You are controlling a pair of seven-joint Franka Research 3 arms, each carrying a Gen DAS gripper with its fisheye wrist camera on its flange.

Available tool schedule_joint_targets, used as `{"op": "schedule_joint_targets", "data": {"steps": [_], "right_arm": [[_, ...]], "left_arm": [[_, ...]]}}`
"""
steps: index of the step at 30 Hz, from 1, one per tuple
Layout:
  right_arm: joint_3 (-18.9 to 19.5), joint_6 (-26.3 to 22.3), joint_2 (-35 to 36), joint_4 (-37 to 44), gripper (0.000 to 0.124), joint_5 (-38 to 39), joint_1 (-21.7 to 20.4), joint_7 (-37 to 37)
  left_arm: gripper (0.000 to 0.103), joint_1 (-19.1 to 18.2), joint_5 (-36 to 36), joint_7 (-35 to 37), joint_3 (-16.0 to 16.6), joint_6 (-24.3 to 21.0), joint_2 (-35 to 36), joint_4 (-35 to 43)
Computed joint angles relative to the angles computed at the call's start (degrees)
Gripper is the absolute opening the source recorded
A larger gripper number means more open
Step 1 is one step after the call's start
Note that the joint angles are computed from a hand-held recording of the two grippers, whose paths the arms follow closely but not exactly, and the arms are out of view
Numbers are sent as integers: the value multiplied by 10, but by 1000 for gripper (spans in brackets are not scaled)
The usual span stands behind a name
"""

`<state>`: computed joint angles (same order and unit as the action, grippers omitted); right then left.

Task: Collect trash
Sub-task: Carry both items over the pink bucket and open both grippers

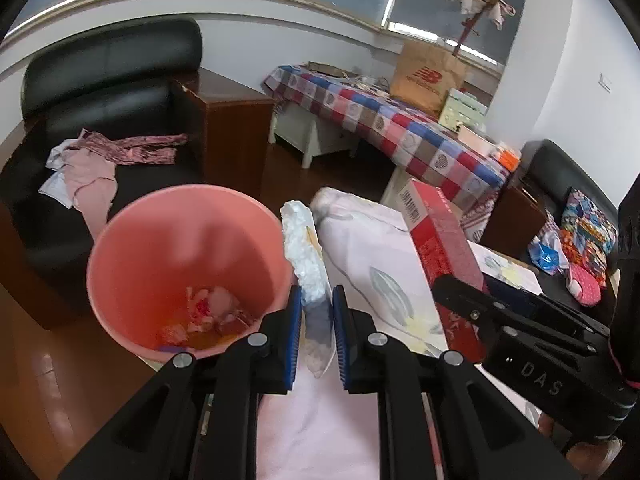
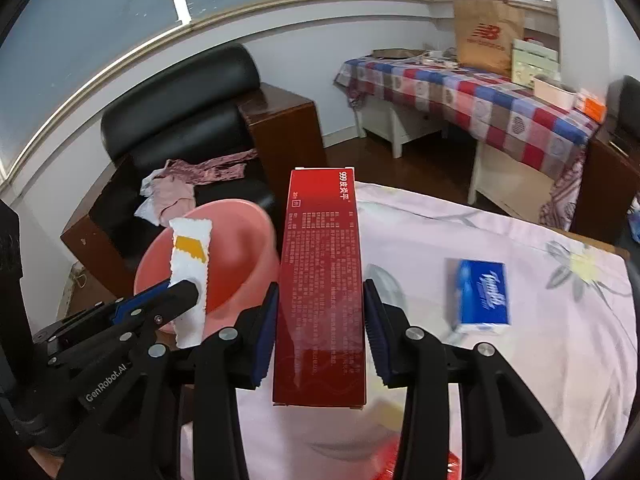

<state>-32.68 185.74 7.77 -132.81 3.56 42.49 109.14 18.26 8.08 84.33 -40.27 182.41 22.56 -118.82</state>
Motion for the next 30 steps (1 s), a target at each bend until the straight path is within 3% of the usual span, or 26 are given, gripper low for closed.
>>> {"op": "schedule_joint_targets", "data": {"steps": [3,5,12,21,30], "right_arm": [[58,-13,17,29,41,6,-49,-12],[128,-25,30,55,41,19,-111,-30],[275,-70,85,140,41,58,-238,-80],[310,-128,157,244,41,72,-252,-108],[310,-180,216,325,41,67,-244,-103]], "left_arm": [[15,-25,5,-10,38,4,-1,10],[15,-32,6,-14,52,2,4,19],[15,-73,4,-29,121,-15,26,57],[15,-102,-3,-34,181,-41,65,108],[15,-112,-11,-33,204,-64,98,142]]}}
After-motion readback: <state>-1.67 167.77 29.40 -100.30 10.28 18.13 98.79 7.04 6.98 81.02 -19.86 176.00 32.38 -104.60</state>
